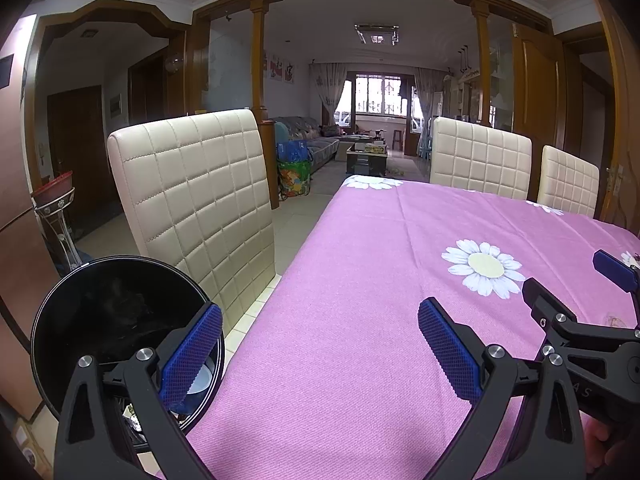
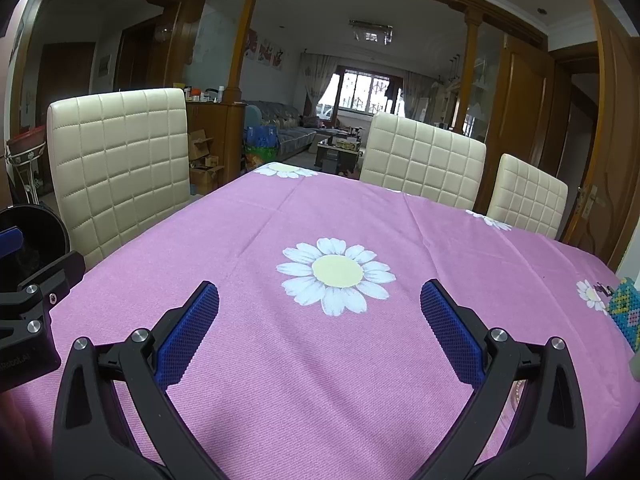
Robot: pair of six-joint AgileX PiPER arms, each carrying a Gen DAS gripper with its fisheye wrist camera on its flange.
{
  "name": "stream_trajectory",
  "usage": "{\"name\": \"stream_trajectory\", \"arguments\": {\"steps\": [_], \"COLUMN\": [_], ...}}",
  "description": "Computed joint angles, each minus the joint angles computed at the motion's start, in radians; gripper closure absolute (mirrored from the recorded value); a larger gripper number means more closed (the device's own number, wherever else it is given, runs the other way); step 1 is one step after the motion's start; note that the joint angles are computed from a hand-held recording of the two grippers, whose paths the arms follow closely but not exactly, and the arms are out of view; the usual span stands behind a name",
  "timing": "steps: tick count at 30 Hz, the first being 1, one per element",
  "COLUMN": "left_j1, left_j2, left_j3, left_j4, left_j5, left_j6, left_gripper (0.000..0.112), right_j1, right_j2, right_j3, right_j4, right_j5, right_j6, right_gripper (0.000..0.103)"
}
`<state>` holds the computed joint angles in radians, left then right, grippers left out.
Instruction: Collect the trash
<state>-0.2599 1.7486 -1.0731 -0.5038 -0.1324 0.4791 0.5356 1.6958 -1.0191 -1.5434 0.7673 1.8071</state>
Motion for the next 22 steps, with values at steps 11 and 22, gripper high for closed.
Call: {"name": "stream_trajectory", "arguments": {"steps": [11, 22], "left_j1": [0.005, 0.022], "left_j2": [-0.003, 0.020], "left_j3": [-0.003, -0.046], "left_j4": [-0.002, -0.290], "left_j5": [0.012, 0.068], "left_j6": [0.007, 0.275], "left_gripper": [0.016, 0.016], "right_j1": [-0.002, -0.003], "right_j2": [0.001, 0.003], "right_j3": [-0.001, -0.003], "right_j4": [0.005, 0.006], "right_j5": [-0.006, -0.008], "right_j6": [-0.007, -0.008], "right_gripper": [0.004, 0.004]}}
